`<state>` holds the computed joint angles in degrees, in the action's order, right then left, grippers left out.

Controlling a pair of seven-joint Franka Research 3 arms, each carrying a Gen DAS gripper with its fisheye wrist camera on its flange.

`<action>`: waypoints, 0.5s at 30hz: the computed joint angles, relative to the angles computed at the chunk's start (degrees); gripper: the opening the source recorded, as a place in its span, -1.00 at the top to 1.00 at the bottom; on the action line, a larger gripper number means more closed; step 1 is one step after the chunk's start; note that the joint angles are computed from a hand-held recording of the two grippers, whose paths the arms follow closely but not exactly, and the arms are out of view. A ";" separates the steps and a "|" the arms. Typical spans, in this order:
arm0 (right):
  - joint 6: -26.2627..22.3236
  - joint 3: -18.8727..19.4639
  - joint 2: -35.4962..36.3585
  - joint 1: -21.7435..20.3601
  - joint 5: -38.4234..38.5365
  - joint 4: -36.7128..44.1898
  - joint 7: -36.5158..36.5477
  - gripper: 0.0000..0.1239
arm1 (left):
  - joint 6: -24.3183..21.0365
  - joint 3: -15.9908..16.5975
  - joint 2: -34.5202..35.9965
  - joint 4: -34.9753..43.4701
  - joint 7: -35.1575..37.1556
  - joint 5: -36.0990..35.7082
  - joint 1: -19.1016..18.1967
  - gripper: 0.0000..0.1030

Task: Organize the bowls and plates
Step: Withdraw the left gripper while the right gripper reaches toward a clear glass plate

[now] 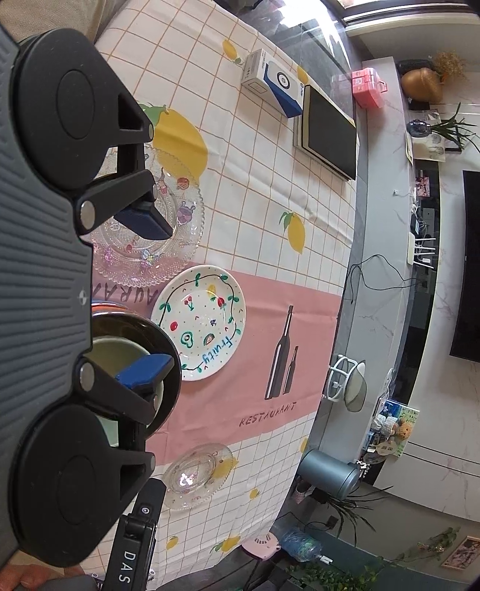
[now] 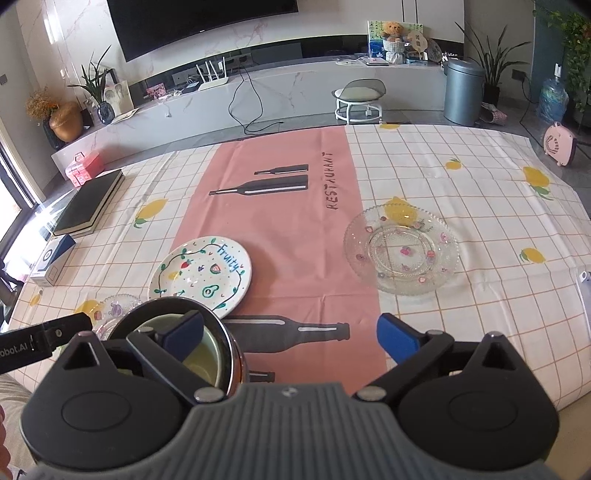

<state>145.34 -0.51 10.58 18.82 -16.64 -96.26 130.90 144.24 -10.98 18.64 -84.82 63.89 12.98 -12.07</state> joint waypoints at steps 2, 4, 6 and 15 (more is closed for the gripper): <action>0.45 -0.06 -0.12 -0.35 0.70 -0.30 -0.30 -0.59 | -0.80 -0.20 0.64 1.43 -0.32 -0.26 -0.36 -0.61; 0.62 0.03 -0.09 -0.97 2.28 -0.32 -1.49 -0.59 | -1.87 -0.50 1.77 3.47 -0.47 -0.49 -0.99 -0.61; 0.70 0.22 0.01 -1.77 4.34 -0.19 -4.06 -0.59 | -3.31 -0.39 3.47 6.31 -1.44 0.33 -2.37 -0.61; 0.73 -0.66 -0.82 -5.85 11.01 -1.32 -16.24 -0.54 | -9.27 -0.19 15.05 23.31 -7.36 1.52 -9.12 -0.61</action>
